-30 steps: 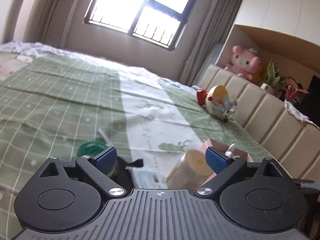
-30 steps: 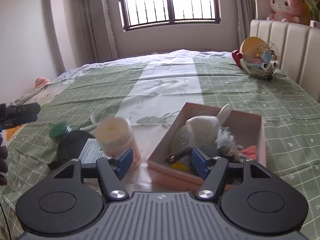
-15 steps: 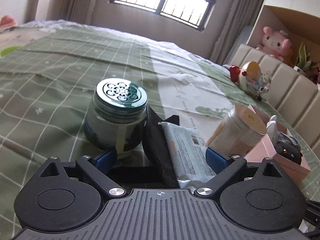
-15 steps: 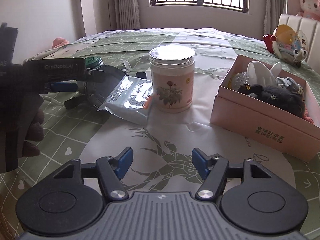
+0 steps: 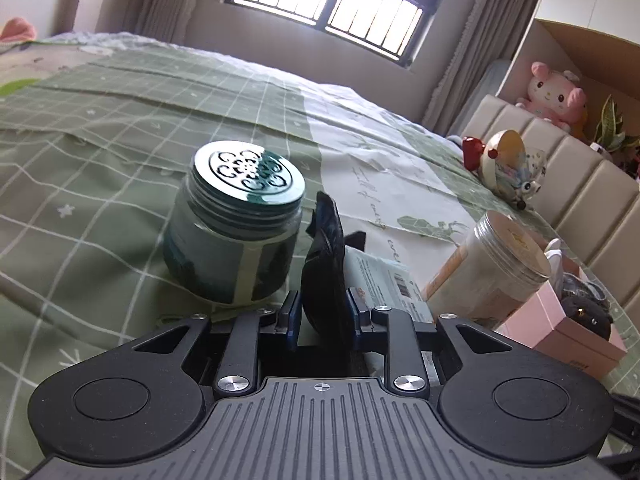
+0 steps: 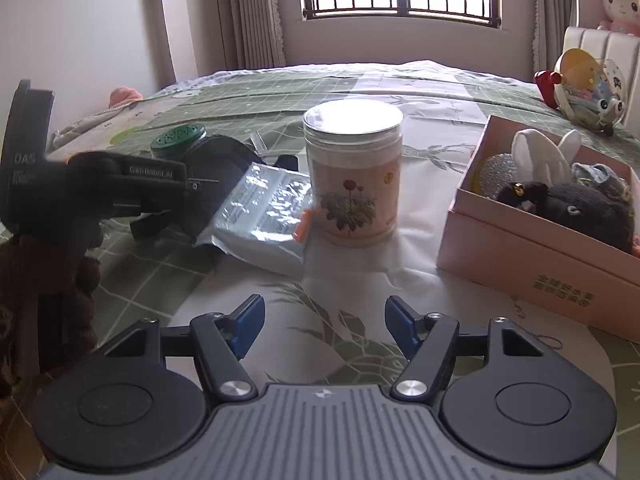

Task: Organize soft objects
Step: 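Grasp the black round pad with the left tool while the right tool grasps the white wipes packet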

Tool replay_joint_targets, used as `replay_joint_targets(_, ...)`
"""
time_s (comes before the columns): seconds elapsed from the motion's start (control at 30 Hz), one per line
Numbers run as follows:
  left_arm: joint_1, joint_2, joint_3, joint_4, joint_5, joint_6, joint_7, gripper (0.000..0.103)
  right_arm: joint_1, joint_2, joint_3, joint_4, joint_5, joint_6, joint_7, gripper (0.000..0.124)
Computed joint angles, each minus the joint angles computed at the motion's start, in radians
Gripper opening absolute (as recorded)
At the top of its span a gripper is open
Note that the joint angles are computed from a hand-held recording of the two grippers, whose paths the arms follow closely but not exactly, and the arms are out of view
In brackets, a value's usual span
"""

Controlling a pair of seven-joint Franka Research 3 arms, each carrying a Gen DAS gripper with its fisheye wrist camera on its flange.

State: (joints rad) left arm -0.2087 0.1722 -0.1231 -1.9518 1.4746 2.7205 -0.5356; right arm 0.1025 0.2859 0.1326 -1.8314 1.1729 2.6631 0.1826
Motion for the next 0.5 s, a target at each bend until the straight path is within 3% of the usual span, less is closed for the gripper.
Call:
replay_joint_targets(0.1, -0.020, -0.038, -0.012, -0.035, 0.033, -0.095, 0.012, 0.020, 0.016, 0.042, 0.014, 0.067, 0.005, -0.013, 0.064, 0.070)
replay_joint_targets(0.23, -0.009, -0.043, -0.022, -0.048, 0.011, -0.085, 0.080, 0.020, 0.072, 0.143, 0.014, 0.192, -0.139, -0.005, 0.264, 0.071)
replay_joint_targets(0.4, 0.013, -0.051, -0.017, -0.072, 0.041, -0.018, 0.019, 0.020, 0.113, 0.233, 0.012, 0.279, -0.317, 0.034, 0.452, 0.080)
replay_joint_targets(0.5, 0.035, -0.049, -0.008, -0.073, 0.039, 0.051, -0.017, 0.019, 0.077, 0.255, 0.055, 0.297, -0.331, 0.032, 0.449, 0.084)
